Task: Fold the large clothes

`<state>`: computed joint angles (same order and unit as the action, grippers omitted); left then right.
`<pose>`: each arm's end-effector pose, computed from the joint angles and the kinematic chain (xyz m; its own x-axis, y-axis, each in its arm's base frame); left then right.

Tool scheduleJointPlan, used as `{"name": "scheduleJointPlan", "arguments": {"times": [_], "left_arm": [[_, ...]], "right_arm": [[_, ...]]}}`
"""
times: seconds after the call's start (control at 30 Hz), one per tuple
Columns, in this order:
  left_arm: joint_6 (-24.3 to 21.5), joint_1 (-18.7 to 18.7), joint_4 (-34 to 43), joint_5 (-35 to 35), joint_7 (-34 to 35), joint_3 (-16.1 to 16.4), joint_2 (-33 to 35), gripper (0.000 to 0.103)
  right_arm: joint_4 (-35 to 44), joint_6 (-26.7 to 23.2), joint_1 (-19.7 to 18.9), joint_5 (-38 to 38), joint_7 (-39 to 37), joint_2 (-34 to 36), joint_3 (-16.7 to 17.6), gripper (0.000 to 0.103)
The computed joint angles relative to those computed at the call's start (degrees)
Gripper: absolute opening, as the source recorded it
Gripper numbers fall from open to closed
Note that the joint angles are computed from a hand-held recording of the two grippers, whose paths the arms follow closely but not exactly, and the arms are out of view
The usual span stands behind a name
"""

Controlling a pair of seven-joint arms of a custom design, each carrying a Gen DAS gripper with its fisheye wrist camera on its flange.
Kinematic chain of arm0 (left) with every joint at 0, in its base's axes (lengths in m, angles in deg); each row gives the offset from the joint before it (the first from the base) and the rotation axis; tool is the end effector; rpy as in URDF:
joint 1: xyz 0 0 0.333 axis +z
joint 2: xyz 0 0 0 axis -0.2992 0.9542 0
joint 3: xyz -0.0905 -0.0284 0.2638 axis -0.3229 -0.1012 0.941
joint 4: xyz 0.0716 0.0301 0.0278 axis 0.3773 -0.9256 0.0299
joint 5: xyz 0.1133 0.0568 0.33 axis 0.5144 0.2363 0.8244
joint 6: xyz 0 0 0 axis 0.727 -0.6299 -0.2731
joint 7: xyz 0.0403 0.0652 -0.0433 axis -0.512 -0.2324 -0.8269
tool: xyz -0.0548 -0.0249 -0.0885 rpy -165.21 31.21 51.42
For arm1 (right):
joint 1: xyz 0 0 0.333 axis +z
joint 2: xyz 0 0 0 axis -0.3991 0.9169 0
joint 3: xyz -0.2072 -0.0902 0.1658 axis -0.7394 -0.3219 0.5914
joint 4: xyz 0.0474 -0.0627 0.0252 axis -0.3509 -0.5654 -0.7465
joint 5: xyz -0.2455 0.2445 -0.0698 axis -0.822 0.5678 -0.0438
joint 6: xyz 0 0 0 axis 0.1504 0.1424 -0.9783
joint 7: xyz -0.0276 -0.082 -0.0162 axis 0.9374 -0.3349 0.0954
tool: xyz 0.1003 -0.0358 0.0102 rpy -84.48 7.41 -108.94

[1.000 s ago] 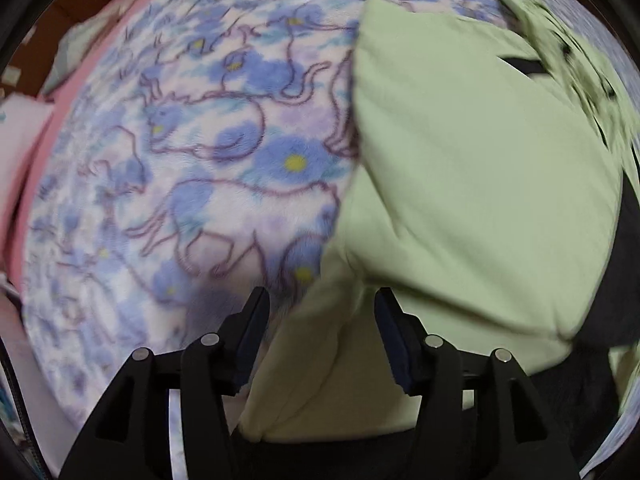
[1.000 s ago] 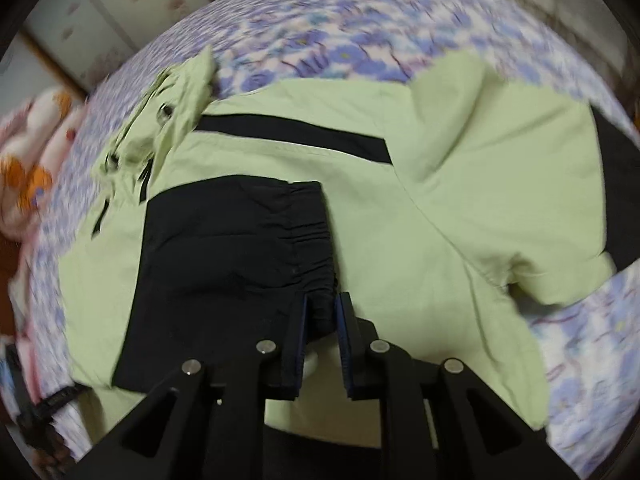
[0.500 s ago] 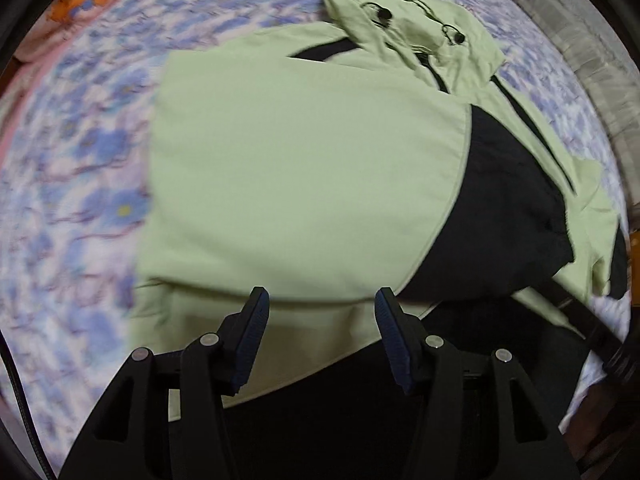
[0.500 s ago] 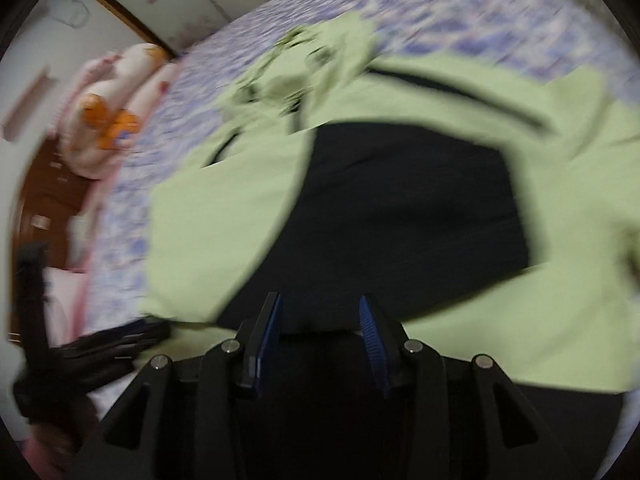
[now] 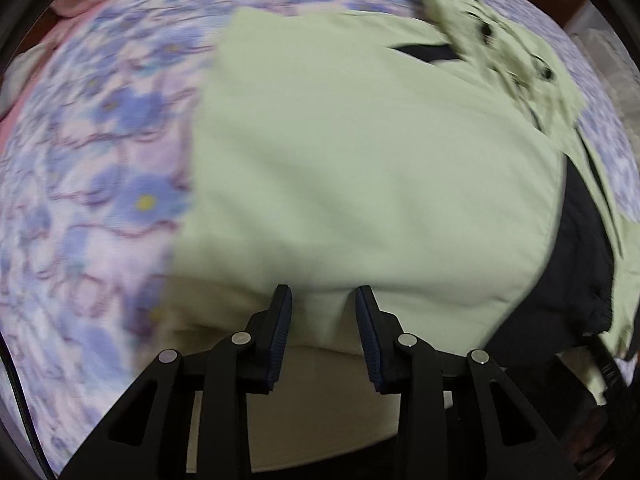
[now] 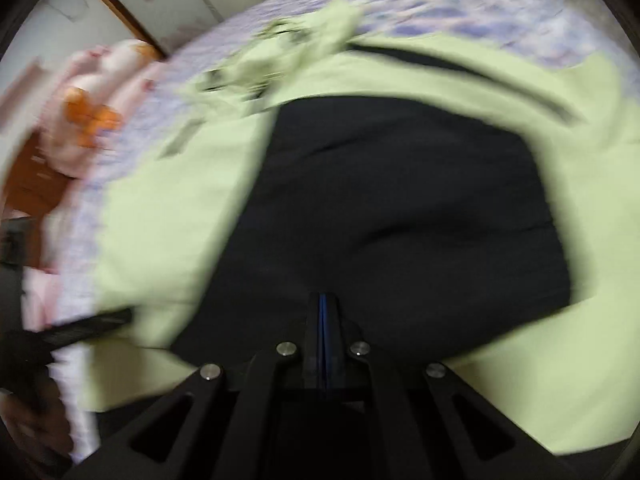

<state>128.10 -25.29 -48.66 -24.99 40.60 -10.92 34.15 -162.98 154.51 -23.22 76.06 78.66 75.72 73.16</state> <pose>0.5847 -0.1354 0.4134 0.4313 -0.8993 0.0731 -0.8777 -0.4369 -0.1969 0.6406 0.0582 0.4031 0.1381 -0.9481 -0.2863 -0.9254 -0.0205 -0.3784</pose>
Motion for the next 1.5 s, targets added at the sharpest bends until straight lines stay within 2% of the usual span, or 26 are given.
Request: {"name": "scheduleJointPlan", "arguments": {"times": [0.03,0.07,0.1,0.2,0.27,0.3,0.33,0.43,0.5,0.6,0.67,0.73,0.8,0.87,0.97,1.07,1.13,1.17,1.23,1.3,1.37,1.43,1.5], "left_arm": [[-0.5,-0.2,-0.8,1.5,-1.2,0.5,-0.7,0.032],[-0.8,-0.1,-1.4,2.2,-2.1,0.8,-1.2,0.026],[-0.1,0.3,-2.4,2.2,-2.4,0.9,-1.7,0.018],[3.3,0.9,-5.9,1.8,-9.0,1.3,-3.8,0.010],[3.1,0.9,-5.5,2.1,-11.5,1.0,-4.1,0.010],[2.4,0.9,-4.3,2.5,-11.0,0.7,-3.6,0.010],[2.2,0.8,-3.3,2.6,-10.0,0.3,-3.2,0.010],[3.4,1.2,3.4,-1.2,-3.6,-1.0,1.7,0.010],[4.6,0.7,8.1,-2.9,1.2,-1.6,5.6,0.010],[1.3,-1.7,18.4,-1.4,5.0,-0.7,12.8,0.010],[-0.1,-2.7,25.1,-0.6,6.3,0.4,17.6,0.010],[-1.9,-3.3,30.4,-0.4,6.5,1.5,21.2,0.010],[-3.8,-3.8,36.3,0.7,5.9,3.1,25.0,0.010],[-5.1,-3.8,41.6,1.9,4.8,4.8,28.2,0.010],[-1.6,-2.0,41.3,2.3,3.4,5.8,28.9,0.010],[3.4,-0.3,35.0,2.4,0.6,6.6,25.7,0.010],[6.9,0.3,33.1,2.5,-2.9,7.7,25.2,0.010],[8.5,0.7,31.8,2.8,-3.9,8.2,24.7,0.010],[10.7,0.9,28.6,3.9,-6.2,9.4,23.2,0.010],[10.7,2.1,28.1,3.2,-6.7,9.0,23.2,0.010],[10.6,3.5,28.9,2.2,-5.4,8.3,24.0,0.010],[11.3,3.5,28.5,2.7,-4.7,8.5,24.1,0.010],[10.9,3.1,28.9,3.4,-4.2,8.7,24.5,0.010]], "right_arm": [[0.5,0.1,0.3,-2.6,2.7,0.3,-1.9,0.000],[0.6,0.9,0.6,-4.9,5.1,0.4,-3.2,0.000],[1.2,1.0,0.0,-5.7,5.8,0.7,-3.6,0.000],[3.7,-0.2,-1.3,-8.0,4.6,2.0,-3.4,0.000],[4.3,-0.2,0.6,-13.3,6.3,1.9,-4.4,0.000],[2.9,2.2,1.7,-15.6,6.8,0.8,-4.6,0.000],[2.1,3.9,1.0,-14.3,4.9,0.2,-3.2,0.000],[1.6,5.6,-3.6,-0.8,-7.1,-0.7,3.8,0.000],[3.3,4.3,-3.9,5.9,-11.5,0.5,6.0,0.000],[7.8,0.8,-2.3,11.8,-12.1,5.0,7.2,0.000],[11.3,0.7,0.0,12.1,-10.7,8.4,7.1,0.000],[12.7,4.0,2.3,11.3,-9.1,10.6,6.9,0.000],[16.3,5.1,4.5,8.7,-4.3,13.6,5.7,0.000],[21.4,5.4,4.7,7.4,-0.3,17.4,5.8,0.000],[27.4,6.4,4.1,4.9,1.1,21.2,6.2,0.000],[30.1,7.6,3.8,1.5,0.8,22.8,5.9,0.000],[32.9,5.2,2.9,-0.3,2.1,24.1,5.5,0.000],[34.0,3.4,1.6,0.1,1.1,24.6,6.6,0.000],[31.7,3.1,-0.8,2.6,-1.6,23.1,8.7,0.000],[27.6,6.3,0.4,1.0,-0.2,20.4,6.2,0.000],[24.8,7.5,-0.3,0.1,-1.6,18.8,5.7,0.000],[22.6,8.1,0.0,-2.2,-0.3,17.7,3.8,0.000],[21.4,8.2,-1.1,-2.3,0.2,17.1,3.8,0.000]]}}
